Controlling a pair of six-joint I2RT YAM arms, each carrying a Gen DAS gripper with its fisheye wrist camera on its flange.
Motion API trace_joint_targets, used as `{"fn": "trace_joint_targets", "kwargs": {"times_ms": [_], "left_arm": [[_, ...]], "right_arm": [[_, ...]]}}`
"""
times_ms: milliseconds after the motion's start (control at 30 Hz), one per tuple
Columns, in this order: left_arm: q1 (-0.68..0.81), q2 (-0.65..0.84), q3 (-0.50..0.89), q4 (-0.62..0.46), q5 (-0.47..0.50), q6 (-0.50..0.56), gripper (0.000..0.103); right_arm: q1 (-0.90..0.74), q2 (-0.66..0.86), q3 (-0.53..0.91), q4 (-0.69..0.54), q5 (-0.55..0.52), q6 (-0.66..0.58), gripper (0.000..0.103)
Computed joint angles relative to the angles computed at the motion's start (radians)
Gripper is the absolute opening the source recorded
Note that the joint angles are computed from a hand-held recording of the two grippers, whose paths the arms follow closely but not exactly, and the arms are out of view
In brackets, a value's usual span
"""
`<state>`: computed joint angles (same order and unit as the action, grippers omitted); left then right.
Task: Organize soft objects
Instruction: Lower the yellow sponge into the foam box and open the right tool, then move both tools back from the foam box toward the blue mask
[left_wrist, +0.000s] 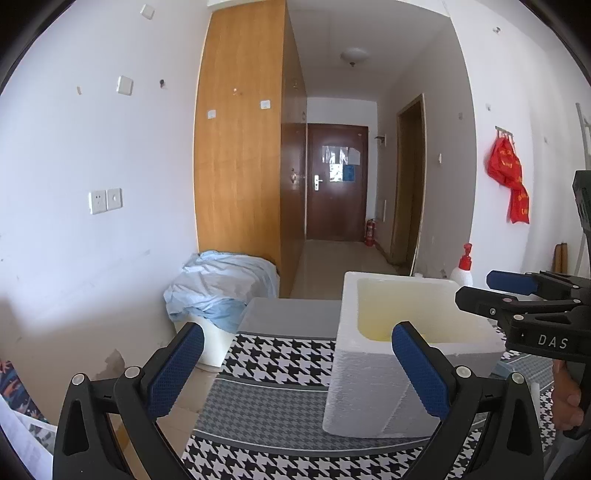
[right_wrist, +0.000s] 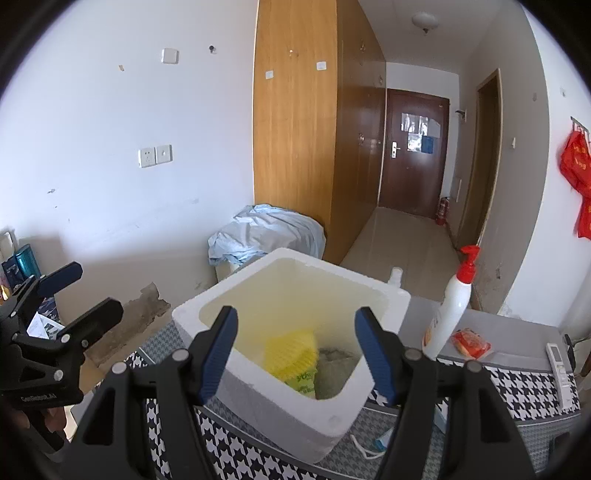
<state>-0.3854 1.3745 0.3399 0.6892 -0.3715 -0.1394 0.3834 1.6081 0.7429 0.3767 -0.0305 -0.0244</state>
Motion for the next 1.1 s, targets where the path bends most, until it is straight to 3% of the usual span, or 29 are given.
{"fn": "trace_joint_targets", "kwargs": {"times_ms": [433, 1000, 1100], "left_arm": [[-0.070, -0.105, -0.018, -0.099, -0.029, -0.050, 0.102], [-0.241, -0.186, -0.015, -0.178, -0.184, -0.072, 0.102], [-0.272, -0.185, -0.013, -0.178, -0.211, -0.072, 0.102]], "right_arm": [[-0.025, -0.134, -0.154, 0.070, -0.051, -0.004, 0.083], [-0.078, -0.292, -0.288, 0.085, -0.094, 0.003, 0.084], [-0.086, -0.323, -0.314, 0.094, -0.100, 0.001, 0.088]]}}
